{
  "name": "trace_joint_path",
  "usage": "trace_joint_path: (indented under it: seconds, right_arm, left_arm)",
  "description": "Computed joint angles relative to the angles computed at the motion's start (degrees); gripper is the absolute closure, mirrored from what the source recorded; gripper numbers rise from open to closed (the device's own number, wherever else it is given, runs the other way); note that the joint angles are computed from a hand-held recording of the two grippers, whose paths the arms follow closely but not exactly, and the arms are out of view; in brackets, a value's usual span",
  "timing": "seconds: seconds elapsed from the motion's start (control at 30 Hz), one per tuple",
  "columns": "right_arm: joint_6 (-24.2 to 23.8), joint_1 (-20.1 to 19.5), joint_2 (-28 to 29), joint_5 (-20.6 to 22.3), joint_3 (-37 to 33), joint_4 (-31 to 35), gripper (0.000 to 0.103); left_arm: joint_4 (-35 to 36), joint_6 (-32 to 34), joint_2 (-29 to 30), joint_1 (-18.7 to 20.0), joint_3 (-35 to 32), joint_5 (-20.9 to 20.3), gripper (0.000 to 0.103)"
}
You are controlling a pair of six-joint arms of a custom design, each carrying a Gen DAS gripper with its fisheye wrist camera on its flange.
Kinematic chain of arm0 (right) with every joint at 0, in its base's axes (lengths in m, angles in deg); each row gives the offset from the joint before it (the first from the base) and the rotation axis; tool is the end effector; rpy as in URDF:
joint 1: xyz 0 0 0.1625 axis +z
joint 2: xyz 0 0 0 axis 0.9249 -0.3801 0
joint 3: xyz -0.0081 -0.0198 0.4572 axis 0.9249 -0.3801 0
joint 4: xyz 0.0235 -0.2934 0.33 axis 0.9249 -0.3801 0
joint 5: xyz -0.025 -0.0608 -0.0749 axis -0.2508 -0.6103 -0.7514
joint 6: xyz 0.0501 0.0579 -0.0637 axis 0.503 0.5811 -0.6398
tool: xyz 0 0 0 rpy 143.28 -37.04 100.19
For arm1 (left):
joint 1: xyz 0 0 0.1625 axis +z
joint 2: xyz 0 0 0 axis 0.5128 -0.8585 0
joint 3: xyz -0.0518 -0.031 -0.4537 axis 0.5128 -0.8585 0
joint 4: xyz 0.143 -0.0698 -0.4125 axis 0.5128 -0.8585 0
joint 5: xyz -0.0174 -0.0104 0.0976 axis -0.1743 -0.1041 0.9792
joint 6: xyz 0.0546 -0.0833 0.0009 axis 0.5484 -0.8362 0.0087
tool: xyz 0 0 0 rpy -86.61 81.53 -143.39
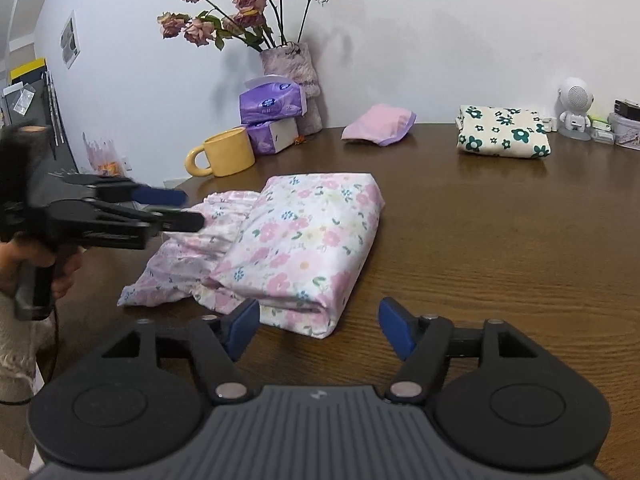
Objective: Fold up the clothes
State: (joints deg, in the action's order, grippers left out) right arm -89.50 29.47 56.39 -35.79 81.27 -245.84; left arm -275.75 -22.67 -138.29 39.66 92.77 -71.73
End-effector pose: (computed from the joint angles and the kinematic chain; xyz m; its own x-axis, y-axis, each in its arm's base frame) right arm 0.1642 -0.5350 0.0158 -0.8387 -0.0393 0.5432 -0.4749 0.5410 -0.6941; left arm -0.0501 -0.6468 0.1819 -0.4618 0.6007 -0.6526 0.8766 0.4211 -0.2328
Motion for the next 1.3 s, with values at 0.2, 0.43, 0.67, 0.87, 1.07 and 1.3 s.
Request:
trace_joint_path:
  seconds: [0.2, 0.43, 0.67, 0.87, 1.07, 1.3]
  right_arm:
    - [1.2, -0.7, -0.3, 0.5, 0.7, 0.2, 0.029]
    - [1.9, -1.3, -0.8, 2.6, 1.3, 0.4, 0.02]
    - [0.5, -1.2, -1.3, 2.6, 1.0, 1.2, 0.018]
    - [-1.8, -0.7, -2.3, 3.7, -0.6, 2.2, 0.016]
    - [-1.9, -0.5, -2.0, 3.4, -1.7, 3.2, 0.016]
    - [-1.4, -0.5, -1.7, 1.8, -1.7, 3.1, 0.016]
  left_arm:
    - [4.5, -2.3, 1.0, 2.4, -2.4, 0.0, 0.084]
    - [3.4, -1.8, -1.8, 3.1, -0.4, -5.5, 0.047]
    - [9.4, 11.4, -6.9, 2.5, 3.5, -6.8, 0.045]
    - [16.4, 22.8, -7.4, 1.7, 3.1, -3.7, 0.045]
    - [25.7, 21.7, -5.6, 1.9, -2.6, -1.5, 0.05]
    - [35.3, 16.9, -5.0, 4.7, -9.2, -4.8, 0.06]
